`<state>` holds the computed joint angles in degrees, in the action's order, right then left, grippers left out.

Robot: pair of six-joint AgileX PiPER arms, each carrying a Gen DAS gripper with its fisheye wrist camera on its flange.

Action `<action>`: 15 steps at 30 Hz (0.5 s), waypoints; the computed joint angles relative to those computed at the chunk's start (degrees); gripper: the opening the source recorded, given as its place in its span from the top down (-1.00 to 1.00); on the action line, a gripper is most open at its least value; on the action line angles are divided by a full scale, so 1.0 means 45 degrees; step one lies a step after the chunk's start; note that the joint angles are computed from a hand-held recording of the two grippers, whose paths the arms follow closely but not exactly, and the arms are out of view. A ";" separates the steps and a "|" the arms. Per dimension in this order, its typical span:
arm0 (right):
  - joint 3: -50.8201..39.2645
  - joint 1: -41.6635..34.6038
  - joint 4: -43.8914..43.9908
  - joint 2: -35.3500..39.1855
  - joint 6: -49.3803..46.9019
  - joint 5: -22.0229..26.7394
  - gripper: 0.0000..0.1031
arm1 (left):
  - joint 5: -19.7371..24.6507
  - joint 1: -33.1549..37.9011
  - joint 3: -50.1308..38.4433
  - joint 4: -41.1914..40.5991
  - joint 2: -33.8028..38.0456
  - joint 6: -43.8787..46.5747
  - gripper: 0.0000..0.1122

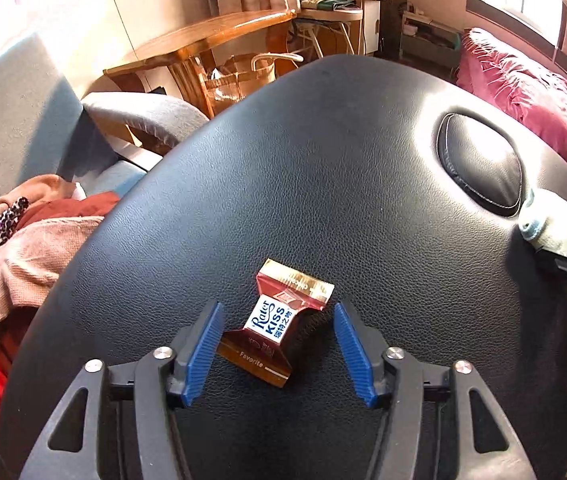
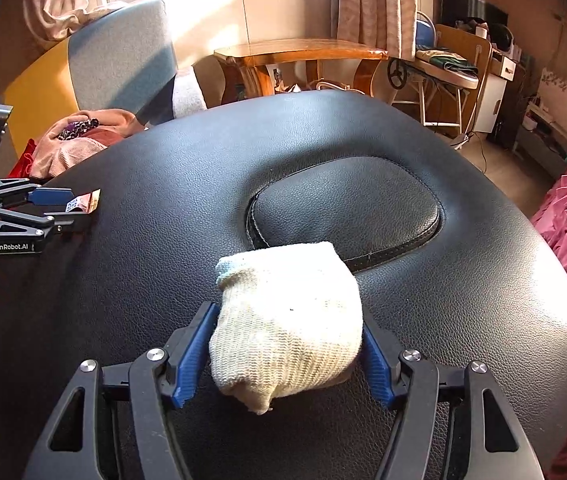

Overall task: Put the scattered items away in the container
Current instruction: 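Grasp the red-and-white Kiss candy with the left gripper while the right gripper holds the sock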

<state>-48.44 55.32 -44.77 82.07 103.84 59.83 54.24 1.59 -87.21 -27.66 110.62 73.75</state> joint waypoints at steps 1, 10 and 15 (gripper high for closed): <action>-0.0043 -0.0022 0.0010 0.0024 -0.0039 0.0043 -0.26 | 0.0042 0.0002 -0.0044 -0.0013 0.0033 -0.0098 0.13; -0.0326 0.0283 0.0032 0.0168 0.0121 0.0383 -0.20 | 0.0123 0.0353 0.1529 -0.0088 -0.1099 -0.0382 0.38; -0.0818 0.0963 0.0097 0.0508 0.0314 0.0386 -0.20 | 0.0056 0.0924 0.3110 -0.0023 -0.2302 -0.0574 0.38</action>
